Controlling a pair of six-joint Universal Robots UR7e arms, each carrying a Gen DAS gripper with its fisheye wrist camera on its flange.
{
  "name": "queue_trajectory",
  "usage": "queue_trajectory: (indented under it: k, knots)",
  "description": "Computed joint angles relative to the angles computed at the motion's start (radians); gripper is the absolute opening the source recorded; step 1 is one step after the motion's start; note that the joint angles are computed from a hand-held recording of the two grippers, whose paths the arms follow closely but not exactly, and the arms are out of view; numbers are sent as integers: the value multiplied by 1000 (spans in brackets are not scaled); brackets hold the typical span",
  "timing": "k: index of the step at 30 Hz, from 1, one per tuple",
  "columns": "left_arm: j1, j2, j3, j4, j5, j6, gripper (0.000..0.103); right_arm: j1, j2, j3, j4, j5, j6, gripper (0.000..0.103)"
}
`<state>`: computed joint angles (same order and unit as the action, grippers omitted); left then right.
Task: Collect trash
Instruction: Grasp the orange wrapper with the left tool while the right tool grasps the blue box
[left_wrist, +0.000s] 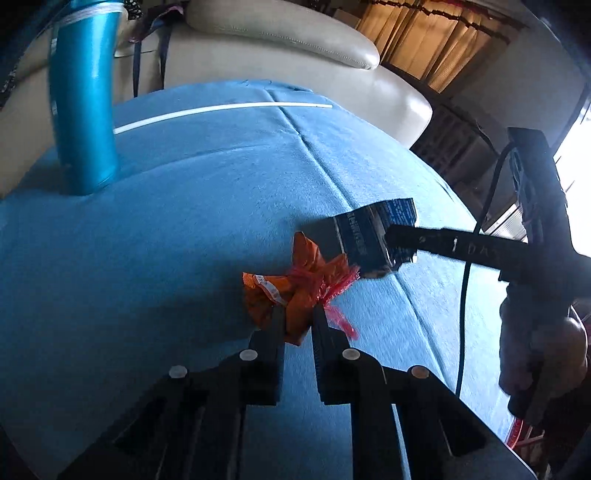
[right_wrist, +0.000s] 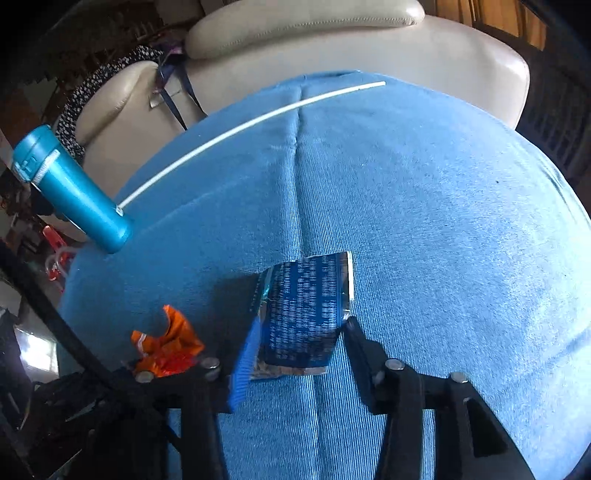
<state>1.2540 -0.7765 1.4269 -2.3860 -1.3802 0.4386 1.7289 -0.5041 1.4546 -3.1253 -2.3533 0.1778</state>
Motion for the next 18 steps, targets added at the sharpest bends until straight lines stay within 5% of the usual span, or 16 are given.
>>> queue_trajectory:
  k: [6,8,10,18]
  knots:
    - [-4,-43,24,41,11,14,18,-3,-54,111,-72,58,12,31]
    - [-9,-36,4,61,14,18,38,-6,-74,150,-91,78,16,25]
    - [-16,-31,-2,41,23,36,69,-6,-98,194,-104,83,20,13]
    - [-24,11,-47,104,49,63,74,-55,-193,331,-204,274,74,17]
